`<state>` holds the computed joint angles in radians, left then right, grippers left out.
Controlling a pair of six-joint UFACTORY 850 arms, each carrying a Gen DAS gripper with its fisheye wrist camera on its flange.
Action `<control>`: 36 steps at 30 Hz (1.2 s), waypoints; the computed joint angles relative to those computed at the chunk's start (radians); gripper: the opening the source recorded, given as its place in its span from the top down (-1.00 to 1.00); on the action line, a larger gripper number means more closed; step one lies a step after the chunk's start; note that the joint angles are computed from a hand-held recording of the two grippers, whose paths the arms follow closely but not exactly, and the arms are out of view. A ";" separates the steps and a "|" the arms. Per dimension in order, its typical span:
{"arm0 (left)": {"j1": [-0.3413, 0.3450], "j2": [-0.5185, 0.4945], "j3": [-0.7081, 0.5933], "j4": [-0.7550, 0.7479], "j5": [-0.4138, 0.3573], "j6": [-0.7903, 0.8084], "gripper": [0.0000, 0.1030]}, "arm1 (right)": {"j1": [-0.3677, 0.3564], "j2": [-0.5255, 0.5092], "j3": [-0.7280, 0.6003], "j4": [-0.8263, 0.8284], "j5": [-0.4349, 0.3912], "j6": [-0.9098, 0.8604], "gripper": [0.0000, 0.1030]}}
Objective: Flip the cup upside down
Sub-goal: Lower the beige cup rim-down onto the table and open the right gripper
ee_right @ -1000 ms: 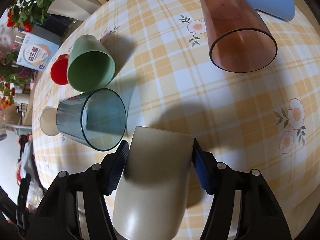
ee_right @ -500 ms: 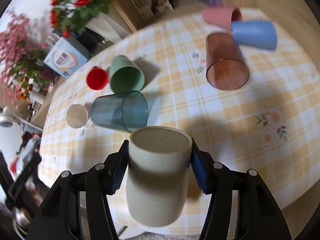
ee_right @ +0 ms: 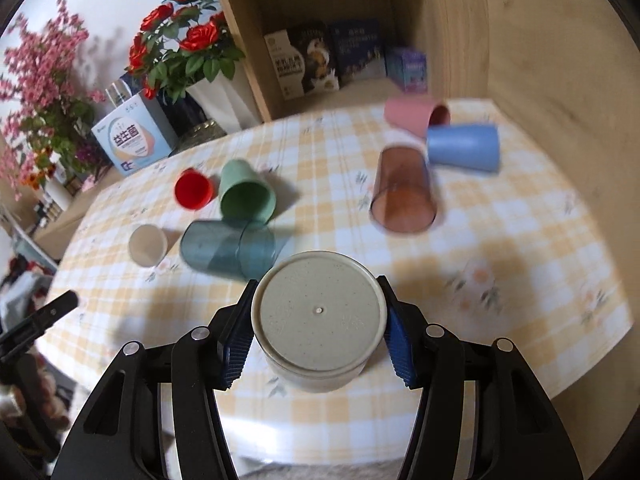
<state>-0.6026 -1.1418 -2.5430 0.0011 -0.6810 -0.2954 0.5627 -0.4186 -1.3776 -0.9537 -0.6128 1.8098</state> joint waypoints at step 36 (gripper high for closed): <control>0.008 0.012 0.027 0.012 0.014 -0.026 -0.88 | -0.007 -0.187 -0.221 0.168 -0.146 -0.313 -0.08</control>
